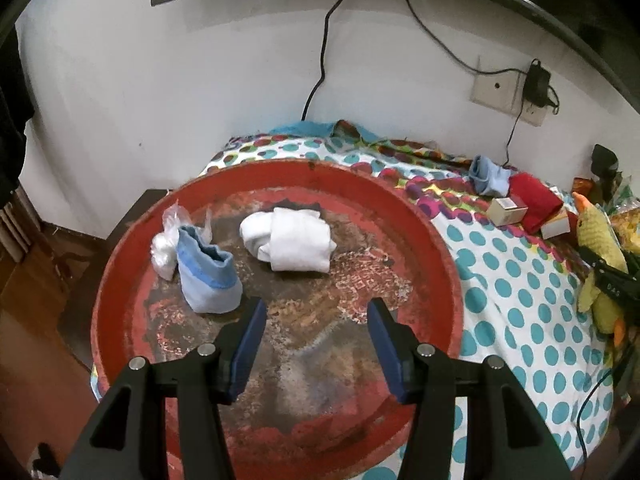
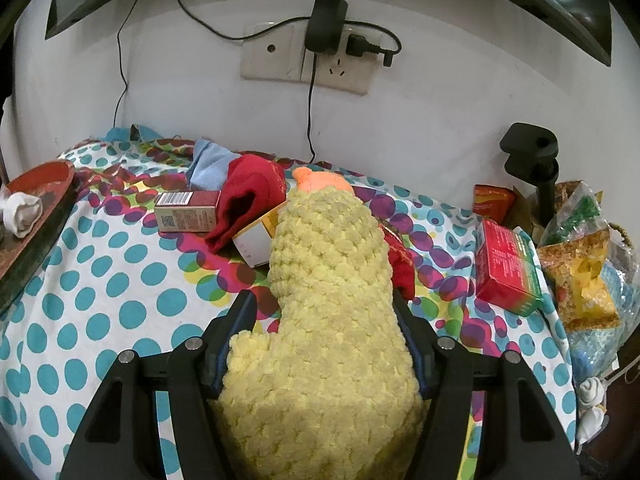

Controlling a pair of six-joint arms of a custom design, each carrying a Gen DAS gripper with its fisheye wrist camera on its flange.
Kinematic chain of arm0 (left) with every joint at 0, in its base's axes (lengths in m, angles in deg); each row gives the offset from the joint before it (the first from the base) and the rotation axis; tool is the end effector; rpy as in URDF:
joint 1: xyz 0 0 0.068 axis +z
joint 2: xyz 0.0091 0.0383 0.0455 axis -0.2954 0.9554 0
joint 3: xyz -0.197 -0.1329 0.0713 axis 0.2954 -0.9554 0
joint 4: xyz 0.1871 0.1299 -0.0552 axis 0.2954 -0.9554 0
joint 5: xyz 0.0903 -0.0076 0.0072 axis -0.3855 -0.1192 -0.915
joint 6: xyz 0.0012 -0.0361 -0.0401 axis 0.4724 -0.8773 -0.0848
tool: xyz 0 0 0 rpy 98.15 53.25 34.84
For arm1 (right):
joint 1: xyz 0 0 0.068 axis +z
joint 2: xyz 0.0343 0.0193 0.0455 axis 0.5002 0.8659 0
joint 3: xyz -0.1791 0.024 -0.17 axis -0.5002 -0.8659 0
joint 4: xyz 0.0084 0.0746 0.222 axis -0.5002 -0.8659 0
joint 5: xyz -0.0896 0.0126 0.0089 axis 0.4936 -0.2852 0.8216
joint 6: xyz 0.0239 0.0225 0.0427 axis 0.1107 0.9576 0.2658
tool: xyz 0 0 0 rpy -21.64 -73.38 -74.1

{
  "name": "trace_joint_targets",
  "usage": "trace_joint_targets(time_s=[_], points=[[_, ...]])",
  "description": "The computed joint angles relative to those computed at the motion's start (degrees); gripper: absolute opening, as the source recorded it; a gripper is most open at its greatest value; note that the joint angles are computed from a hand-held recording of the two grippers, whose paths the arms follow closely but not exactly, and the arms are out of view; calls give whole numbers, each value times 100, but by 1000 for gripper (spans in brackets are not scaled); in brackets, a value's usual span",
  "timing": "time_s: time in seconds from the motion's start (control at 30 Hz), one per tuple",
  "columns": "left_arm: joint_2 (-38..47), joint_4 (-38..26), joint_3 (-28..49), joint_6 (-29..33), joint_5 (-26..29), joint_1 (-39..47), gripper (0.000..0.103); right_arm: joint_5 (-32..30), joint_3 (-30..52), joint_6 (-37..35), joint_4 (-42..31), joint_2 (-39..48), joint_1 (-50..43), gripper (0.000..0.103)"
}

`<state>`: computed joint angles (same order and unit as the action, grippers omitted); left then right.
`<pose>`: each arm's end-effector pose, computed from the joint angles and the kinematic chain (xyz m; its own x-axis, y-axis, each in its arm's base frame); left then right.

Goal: Organize objects
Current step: 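Lift the yellow duck plush with the right gripper and carry it toward the tray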

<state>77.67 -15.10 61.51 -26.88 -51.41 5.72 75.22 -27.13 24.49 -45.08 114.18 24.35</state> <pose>0.2778 0.1001 0.1507 -0.6954 0.2343 -0.6793 0.3154 0.9490 0.0045 0.1758 -0.0255 0.1096 -0.6582 0.0521 -0.7510 0.2562 0.9536 -0.1583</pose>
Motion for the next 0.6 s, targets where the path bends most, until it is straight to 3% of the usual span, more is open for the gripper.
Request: trace_joint_targets(time_s=[0.33, 0.6], points=[[21, -165, -118, 142, 298, 224, 54, 551, 402, -63, -1570, -1232, 463, 62], [183, -728, 199, 347, 591, 566, 54, 1221, 933, 336, -2180, -1104, 1620, 62]])
